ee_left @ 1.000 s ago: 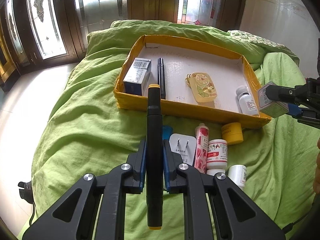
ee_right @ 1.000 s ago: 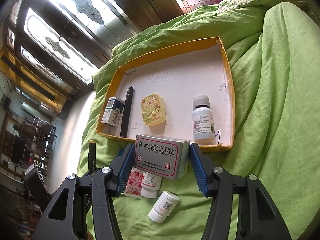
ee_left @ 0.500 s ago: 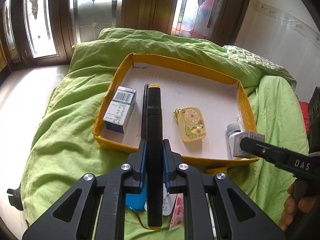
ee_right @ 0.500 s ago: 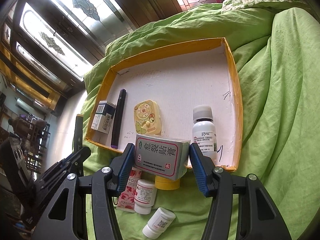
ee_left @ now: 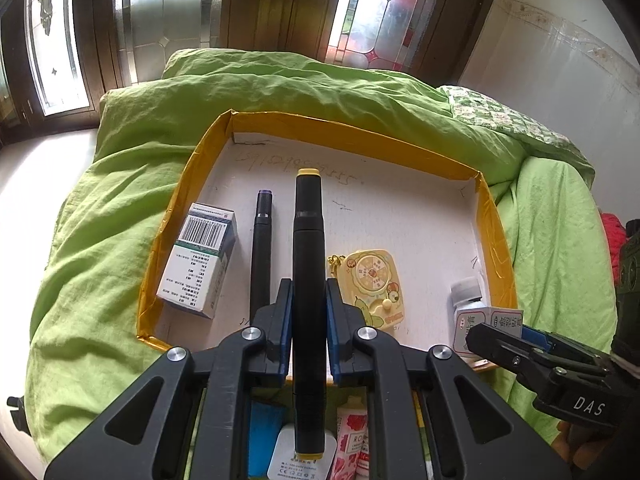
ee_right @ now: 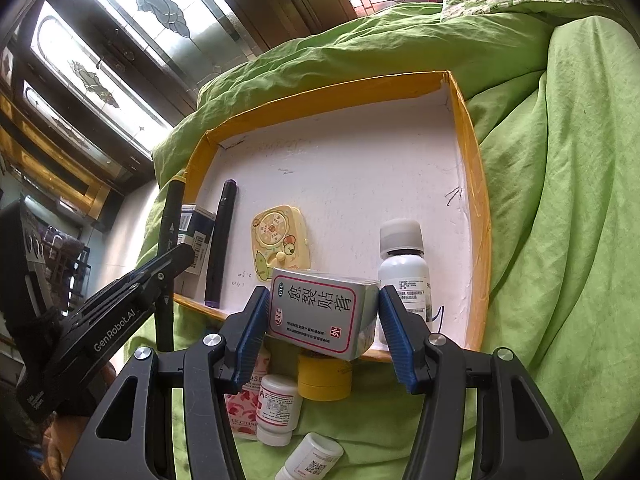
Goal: Organize rigid objects
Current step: 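Carry the marker and the pink-bordered box into the tray with both grippers, then open both grippers to release the marker and box in the tray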
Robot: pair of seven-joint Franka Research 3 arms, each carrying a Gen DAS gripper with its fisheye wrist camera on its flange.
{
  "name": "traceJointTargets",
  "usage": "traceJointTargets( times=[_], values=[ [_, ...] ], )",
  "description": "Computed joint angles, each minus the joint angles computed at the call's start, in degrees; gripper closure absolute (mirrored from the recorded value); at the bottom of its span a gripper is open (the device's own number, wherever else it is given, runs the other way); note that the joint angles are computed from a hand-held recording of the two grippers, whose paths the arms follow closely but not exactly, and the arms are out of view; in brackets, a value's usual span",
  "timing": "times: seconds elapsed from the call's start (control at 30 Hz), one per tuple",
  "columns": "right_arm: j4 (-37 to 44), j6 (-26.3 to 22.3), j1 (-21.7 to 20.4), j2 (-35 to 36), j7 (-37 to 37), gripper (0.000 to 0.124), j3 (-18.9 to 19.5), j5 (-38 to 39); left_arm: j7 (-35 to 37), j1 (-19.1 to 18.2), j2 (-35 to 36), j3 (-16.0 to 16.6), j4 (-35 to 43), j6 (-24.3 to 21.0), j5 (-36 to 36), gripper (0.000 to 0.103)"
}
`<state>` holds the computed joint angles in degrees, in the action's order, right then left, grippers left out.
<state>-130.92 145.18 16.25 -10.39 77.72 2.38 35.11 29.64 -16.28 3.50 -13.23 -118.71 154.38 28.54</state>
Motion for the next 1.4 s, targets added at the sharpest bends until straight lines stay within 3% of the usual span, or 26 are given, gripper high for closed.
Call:
traceJointTargets(
  times=[0.2,0.5,0.8,0.97,1.17,1.2,1.3,1.33,1.4],
  values=[
    [1.5,-2.1,-0.1,1.8,-2.5,0.073,-1.3,6.1,0.8,0.8,3.3,0.6,1.4,3.3,-2.5,0.091],
    [3.2,-4.0,-0.7,5.1,-4.2,0.073,-0.5,10.4,1.2,-0.4,8.8,2.0,5.7,1.9,-0.9,0.091],
    [2.8,-1.1,-0.2,5.9,-0.5,0.073,1.3,1.5,-0.4,-2.1,11.0,3.2,8.0,0.4,3.5,0.091],
    [2.7,-0.3,0.2,6.0,-0.3,0.073,1.3,0.1,0.0,-2.4,12.8,3.6,11.0,-1.6,4.0,0.091],
    [2.8,0.6,0.5,6.4,0.7,0.073,1.6,-2.3,0.7,-2.0,11.6,3.1,9.1,-0.4,2.8,0.09],
    [2.8,0.7,0.5,6.4,1.0,0.073,1.7,-2.6,0.8,-1.9,11.4,2.9,8.8,-0.1,2.3,0.085],
    [2.4,1.2,0.7,6.1,1.5,0.073,1.8,-3.4,0.2,-2.4,11.0,3.0,8.9,-1.4,2.5,0.055],
    [2.2,1.5,0.8,6.0,1.5,0.072,1.8,-3.4,-0.1,-2.6,10.7,3.1,8.8,-1.6,3.1,0.049],
    [1.9,1.8,0.9,5.6,0.9,0.072,1.6,-2.6,-0.2,-2.8,9.6,3.0,8.3,-2.0,4.3,0.049]
  ],
)
